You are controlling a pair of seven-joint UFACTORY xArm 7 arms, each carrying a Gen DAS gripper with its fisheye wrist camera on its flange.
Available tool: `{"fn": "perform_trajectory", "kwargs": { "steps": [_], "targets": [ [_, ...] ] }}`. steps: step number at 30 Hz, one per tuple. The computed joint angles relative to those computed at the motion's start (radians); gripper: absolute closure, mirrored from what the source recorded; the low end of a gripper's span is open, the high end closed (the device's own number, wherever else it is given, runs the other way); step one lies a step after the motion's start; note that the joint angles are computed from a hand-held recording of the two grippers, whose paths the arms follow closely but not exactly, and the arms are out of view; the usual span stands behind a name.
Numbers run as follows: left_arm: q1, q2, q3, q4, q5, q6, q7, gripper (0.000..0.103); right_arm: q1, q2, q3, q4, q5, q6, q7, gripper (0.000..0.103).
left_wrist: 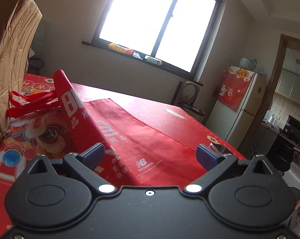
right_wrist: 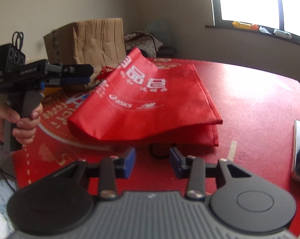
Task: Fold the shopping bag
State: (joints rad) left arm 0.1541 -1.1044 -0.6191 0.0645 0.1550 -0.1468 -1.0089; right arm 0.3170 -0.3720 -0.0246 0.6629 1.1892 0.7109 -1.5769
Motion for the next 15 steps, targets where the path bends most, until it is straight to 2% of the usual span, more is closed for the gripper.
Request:
{"fn": "perform_trajectory", "kwargs": {
  "steps": [1,2,4,6,8,9,10,11,12,15],
  "targets": [
    [0.034,-0.02,-0.074,0.016,0.0,0.029,-0.025,0.004,0.009,0.002,0.024,-0.012,0.017,-0.058,-0.016,0.063],
    [0.051,-0.034,-0.108,0.025,0.009,0.049,-0.038,0.004,0.016,0.009,0.032,-0.014,0.026,-0.086,-0.016,0.063],
    [0.116,-0.075,-0.22,0.072,0.042,0.148,-0.078,0.003,0.019,0.031,0.029,-0.006,0.031,-0.088,0.015,0.061],
    [0.154,-0.099,-0.278,0.104,0.073,0.225,-0.113,0.003,0.022,0.064,0.031,0.017,0.05,-0.095,0.046,0.057],
    [0.169,-0.105,-0.293,0.12,0.093,0.265,-0.145,0.0,0.028,0.09,0.047,0.035,0.09,-0.131,0.047,0.056],
    [0.176,-0.107,-0.3,0.128,0.104,0.285,-0.161,0.0,0.028,0.097,0.053,0.039,0.096,-0.141,0.044,0.062],
    [0.18,-0.104,-0.295,0.13,0.111,0.295,-0.174,0.0,0.026,0.098,0.056,0.04,0.089,-0.142,0.05,0.07],
    [0.179,-0.103,-0.285,0.127,0.117,0.299,-0.189,0.0,0.022,0.097,0.059,0.041,0.073,-0.141,0.063,0.088],
    [0.177,-0.103,-0.274,0.124,0.122,0.304,-0.204,0.0,0.015,0.093,0.062,0.043,0.039,-0.133,0.1,0.097],
    [0.163,-0.115,-0.247,0.107,0.134,0.32,-0.26,0.0,0.005,0.068,0.054,0.035,-0.024,-0.11,0.176,0.097]
  ]
}}
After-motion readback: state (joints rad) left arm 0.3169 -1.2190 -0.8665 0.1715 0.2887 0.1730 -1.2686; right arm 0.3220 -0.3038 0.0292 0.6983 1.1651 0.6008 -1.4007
